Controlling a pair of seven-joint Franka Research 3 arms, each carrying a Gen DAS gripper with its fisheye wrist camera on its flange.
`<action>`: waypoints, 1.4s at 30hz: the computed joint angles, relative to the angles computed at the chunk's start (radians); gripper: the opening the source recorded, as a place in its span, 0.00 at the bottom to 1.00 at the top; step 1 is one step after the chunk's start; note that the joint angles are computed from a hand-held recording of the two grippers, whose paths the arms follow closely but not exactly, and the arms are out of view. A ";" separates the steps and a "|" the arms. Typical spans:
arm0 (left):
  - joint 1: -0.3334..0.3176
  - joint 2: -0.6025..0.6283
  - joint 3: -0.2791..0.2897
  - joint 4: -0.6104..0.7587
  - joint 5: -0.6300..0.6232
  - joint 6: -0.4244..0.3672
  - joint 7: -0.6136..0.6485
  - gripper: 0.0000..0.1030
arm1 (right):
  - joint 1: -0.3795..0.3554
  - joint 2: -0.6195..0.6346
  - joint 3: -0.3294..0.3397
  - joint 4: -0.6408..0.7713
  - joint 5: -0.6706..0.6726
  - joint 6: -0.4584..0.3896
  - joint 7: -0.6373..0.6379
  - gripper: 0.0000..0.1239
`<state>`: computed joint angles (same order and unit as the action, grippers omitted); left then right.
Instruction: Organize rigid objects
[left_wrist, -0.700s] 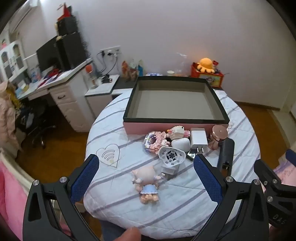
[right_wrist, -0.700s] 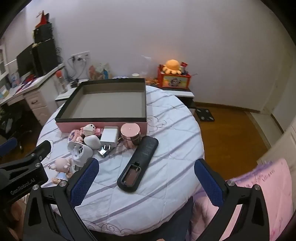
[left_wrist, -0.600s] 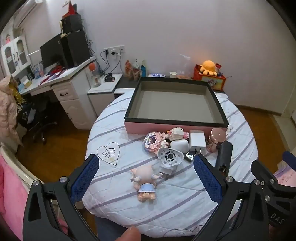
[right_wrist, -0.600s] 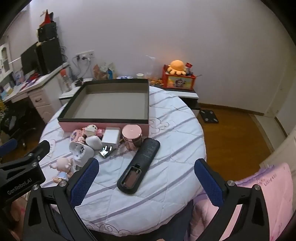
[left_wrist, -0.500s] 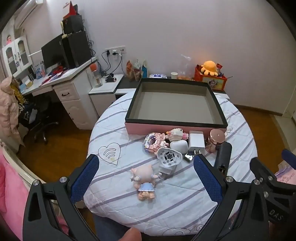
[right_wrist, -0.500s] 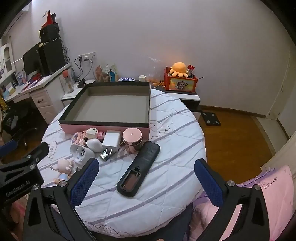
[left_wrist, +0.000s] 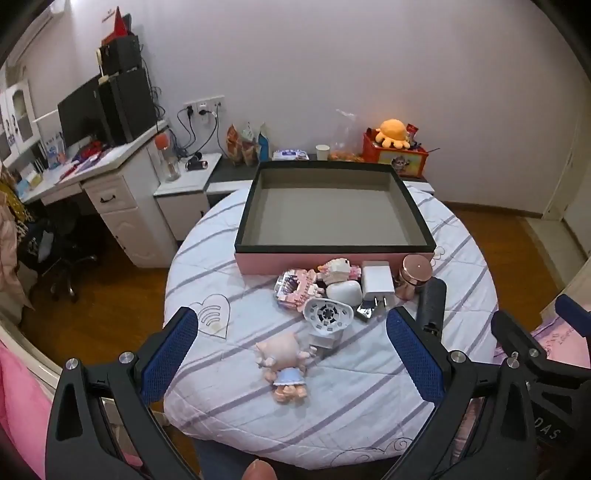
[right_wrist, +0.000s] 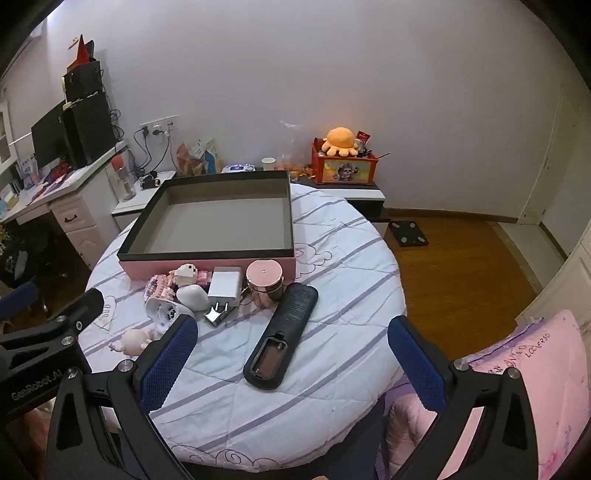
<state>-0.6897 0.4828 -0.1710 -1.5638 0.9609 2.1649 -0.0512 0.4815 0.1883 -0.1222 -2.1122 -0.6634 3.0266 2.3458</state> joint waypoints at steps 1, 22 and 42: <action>-0.003 0.001 0.000 0.002 0.003 -0.004 0.001 1.00 | 0.005 -0.002 -0.007 0.001 -0.012 -0.003 0.009 0.83; -0.017 -0.009 -0.009 0.009 0.012 -0.076 0.000 1.00 | -0.014 -0.017 0.018 -0.013 -0.040 -0.006 0.030 0.83; -0.011 -0.019 -0.015 -0.021 0.014 -0.056 -0.035 1.00 | -0.015 -0.021 0.021 -0.024 -0.038 -0.004 0.039 0.83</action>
